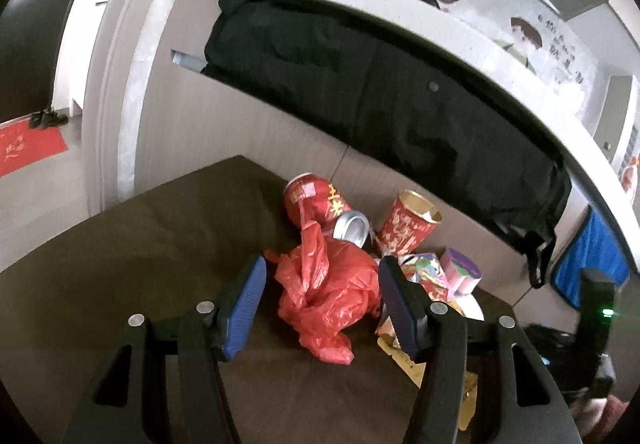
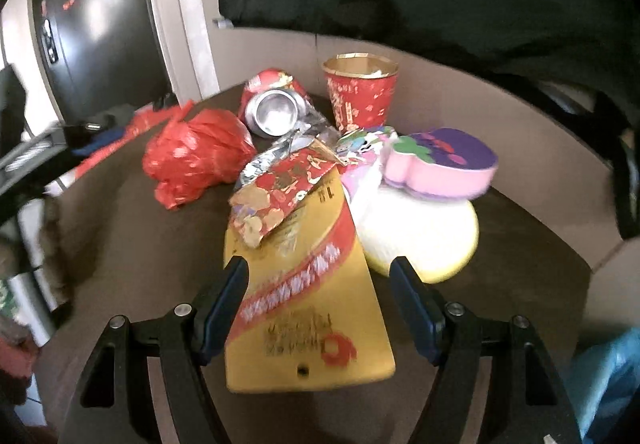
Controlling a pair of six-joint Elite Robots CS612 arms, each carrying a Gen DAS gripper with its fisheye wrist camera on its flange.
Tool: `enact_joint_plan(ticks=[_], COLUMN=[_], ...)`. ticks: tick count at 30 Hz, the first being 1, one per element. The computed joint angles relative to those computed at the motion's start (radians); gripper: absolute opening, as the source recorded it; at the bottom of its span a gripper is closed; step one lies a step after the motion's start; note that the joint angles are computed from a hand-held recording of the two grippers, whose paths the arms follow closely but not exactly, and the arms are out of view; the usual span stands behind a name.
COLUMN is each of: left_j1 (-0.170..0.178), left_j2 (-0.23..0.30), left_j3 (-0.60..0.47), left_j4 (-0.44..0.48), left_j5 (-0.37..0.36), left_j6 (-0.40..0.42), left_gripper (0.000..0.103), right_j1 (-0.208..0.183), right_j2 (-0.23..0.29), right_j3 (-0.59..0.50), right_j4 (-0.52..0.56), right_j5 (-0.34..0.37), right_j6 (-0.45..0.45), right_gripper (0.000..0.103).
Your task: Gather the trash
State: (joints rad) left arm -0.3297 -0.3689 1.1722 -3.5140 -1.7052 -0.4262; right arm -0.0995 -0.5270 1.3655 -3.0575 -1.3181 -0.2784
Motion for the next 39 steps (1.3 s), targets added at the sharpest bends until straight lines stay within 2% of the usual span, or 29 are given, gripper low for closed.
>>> enact_joint_plan(ticks=[4, 6, 8, 11, 13, 18, 23, 24, 26, 28, 30, 33, 36, 39], left_j1=[0.005, 0.007, 0.008, 0.009, 0.008, 0.009, 0.013, 0.013, 0.011, 0.008, 0.006, 0.000, -0.013, -0.030], left_j2=[-0.001, -0.005, -0.012, -0.022, -0.032, -0.049, -0.059, -0.061, -0.066, -0.071, -0.072, -0.070, -0.066, -0.067], left_j3=[0.008, 0.012, 0.021, 0.034, 0.045, 0.069, 0.087, 0.091, 0.100, 0.105, 0.104, 0.094, 0.078, 0.057], left_j4=[-0.036, -0.036, -0.034, -0.030, -0.020, -0.007, 0.015, 0.018, 0.018, 0.017, 0.024, 0.047, 0.103, 0.223], left_j5=[-0.022, -0.027, -0.021, -0.006, 0.006, 0.040, 0.045, 0.043, 0.040, 0.028, 0.007, -0.051, -0.122, -0.204], left_j6=[-0.009, -0.017, -0.014, 0.000, 0.018, 0.049, 0.039, 0.040, 0.048, 0.065, 0.080, 0.100, 0.158, 0.276], left_gripper=[0.060, 0.060, 0.060, 0.060, 0.060, 0.060, 0.060, 0.060, 0.060, 0.060, 0.060, 0.060, 0.061, 0.062], right_j1=[0.008, 0.021, 0.037, 0.052, 0.060, 0.082, 0.086, 0.085, 0.079, 0.069, 0.051, 0.022, -0.010, -0.038], right_j2=[0.009, 0.014, 0.017, 0.018, 0.021, 0.040, 0.049, 0.046, 0.041, 0.025, 0.005, -0.016, -0.041, -0.057], right_j3=[-0.028, -0.033, -0.028, -0.034, -0.044, -0.075, -0.103, -0.101, -0.091, -0.061, -0.023, 0.019, 0.072, 0.111], right_j4=[0.095, 0.123, 0.103, 0.114, 0.131, 0.140, 0.183, 0.188, 0.175, 0.154, 0.142, 0.127, 0.099, 0.057], right_j5=[0.045, 0.032, -0.002, -0.013, -0.025, -0.074, -0.082, -0.080, -0.078, -0.072, -0.050, -0.024, -0.010, -0.017], right_j6=[-0.016, -0.042, -0.064, -0.080, -0.076, -0.049, -0.064, -0.069, -0.070, -0.074, -0.077, -0.054, -0.012, 0.024], right_gripper=[0.070, 0.070, 0.073, 0.075, 0.085, 0.099, 0.102, 0.099, 0.086, 0.063, 0.052, 0.005, 0.007, 0.007])
